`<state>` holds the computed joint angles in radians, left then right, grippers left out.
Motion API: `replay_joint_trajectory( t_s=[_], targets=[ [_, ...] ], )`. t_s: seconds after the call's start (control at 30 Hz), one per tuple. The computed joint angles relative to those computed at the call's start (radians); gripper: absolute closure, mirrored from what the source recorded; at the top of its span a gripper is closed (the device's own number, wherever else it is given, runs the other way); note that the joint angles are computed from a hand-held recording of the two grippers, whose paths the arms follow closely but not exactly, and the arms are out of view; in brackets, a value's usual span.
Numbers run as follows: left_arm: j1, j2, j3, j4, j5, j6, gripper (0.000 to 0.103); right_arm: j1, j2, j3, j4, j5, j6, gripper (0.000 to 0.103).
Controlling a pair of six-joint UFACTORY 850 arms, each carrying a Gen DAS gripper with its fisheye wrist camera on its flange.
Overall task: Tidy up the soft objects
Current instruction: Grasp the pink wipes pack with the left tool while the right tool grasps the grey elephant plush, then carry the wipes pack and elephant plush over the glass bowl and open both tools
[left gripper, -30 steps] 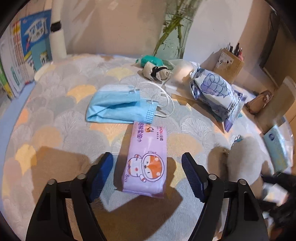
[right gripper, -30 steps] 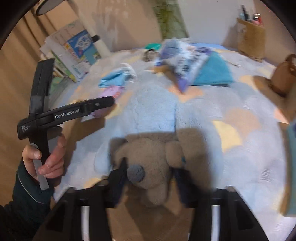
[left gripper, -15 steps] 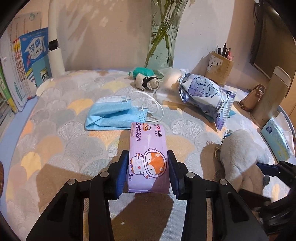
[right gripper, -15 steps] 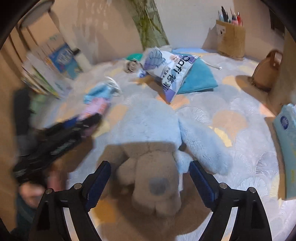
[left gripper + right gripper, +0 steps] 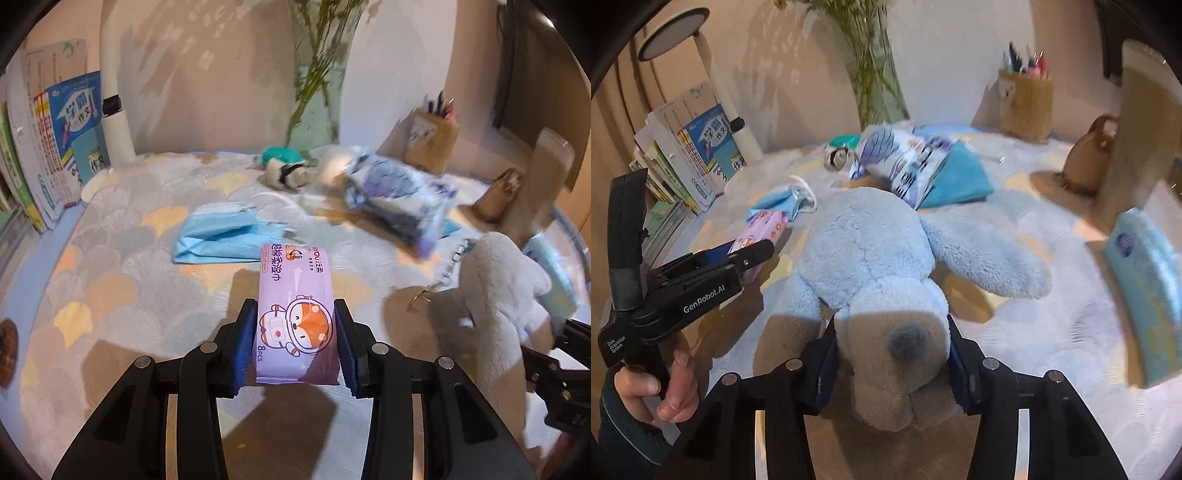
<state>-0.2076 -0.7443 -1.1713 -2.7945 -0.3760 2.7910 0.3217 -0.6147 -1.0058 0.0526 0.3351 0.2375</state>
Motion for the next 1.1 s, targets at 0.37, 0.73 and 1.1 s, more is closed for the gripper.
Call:
replay_joint_trajectory(
  t_s=[0.37, 0.73, 1.1],
  targets=[
    [-0.093, 0.125, 0.069, 0.232, -0.071, -0.198, 0.066, -0.062, 0.21, 0.194, 0.016, 0.127, -0.016, 0.054],
    [-0.286, 0.13, -0.03, 0.353, -0.055, -0.238, 0.066, -0.259, 0.396, 0.345, -0.003, 0.145, 0.054, 0.053],
    [-0.452, -0.053, -0.378, 0.662, 0.075, -0.552, 0.066, -0.542, 0.449, 0.339, -0.04, 0.108, 0.126, 0.053]
  ],
)
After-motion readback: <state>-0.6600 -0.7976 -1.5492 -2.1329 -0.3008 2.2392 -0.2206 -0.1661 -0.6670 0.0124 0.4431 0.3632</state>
